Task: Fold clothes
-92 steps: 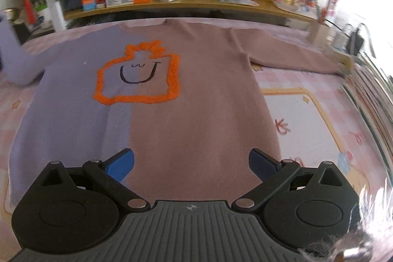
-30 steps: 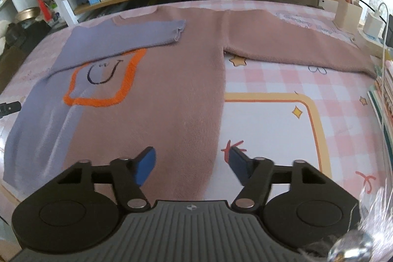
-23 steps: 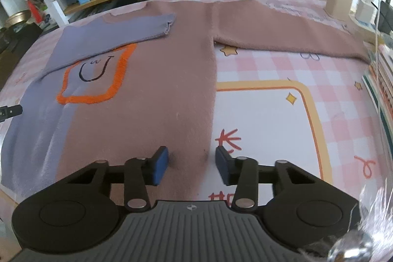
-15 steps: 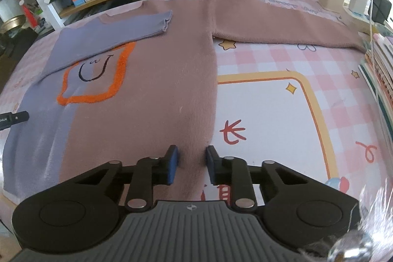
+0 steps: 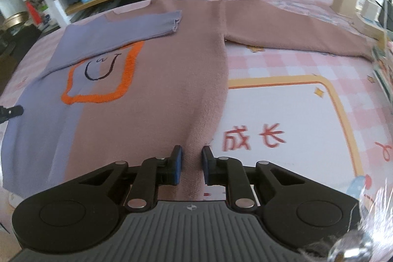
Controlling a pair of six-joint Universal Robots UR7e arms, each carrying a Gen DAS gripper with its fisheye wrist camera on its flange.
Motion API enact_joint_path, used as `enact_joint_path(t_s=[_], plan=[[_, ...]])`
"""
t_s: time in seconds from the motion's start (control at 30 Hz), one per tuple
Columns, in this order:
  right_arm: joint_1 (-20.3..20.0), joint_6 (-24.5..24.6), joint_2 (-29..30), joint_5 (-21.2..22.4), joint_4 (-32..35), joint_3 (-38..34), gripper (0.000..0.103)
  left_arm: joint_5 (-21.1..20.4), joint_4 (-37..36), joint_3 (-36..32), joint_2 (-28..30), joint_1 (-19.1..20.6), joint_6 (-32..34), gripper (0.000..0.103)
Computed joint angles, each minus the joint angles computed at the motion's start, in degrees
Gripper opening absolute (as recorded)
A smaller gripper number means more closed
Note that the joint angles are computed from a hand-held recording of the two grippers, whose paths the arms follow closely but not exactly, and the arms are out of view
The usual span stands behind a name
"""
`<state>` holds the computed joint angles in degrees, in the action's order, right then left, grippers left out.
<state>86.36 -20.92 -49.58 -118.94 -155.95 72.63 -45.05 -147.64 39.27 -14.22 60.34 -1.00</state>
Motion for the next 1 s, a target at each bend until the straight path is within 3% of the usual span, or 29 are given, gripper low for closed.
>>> enact_joint_path(t_s=[0.3,0.4,0.47,0.6,0.73,0.83,1.0], plan=[[1.46,-0.5,2.29,-0.51,0.97,-1.59,0.016,0.25,2.86,-2.58,0.02,1.17,0.91,0.008],[1.87,0.73,2.73,-1.55,0.69,-1.89,0.024,0.65,2.72,-2.22,-0.42,0.97,2.07,0.011],[2.16,1.31,2.52,-2.03,-0.95,-1.09,0.039,0.01,1.56,-1.22,-1.15,0.74,3.38,0.021],[2.87,2.83,2.0,-3.36,-4.48,0.63,0.042,-1.07,-3.78,2.68,-3.01,-0.18,8.08,0.05],[3.92,4.26,1.31,-5.92,-9.21,3.16,0.052,-3.47,-6.95,7.86,-5.6,-0.97,11.32,0.068],[4.78,5.15,0.78,-8.3,-13.41,5.16,0.059,-5.36,-7.9,12.4,-7.96,-1.47,11.75,0.079],[5.93,6.03,-0.27,-12.61,-20.53,8.34,0.065,-8.73,-6.95,17.04,-10.62,-1.45,11.98,0.085]])
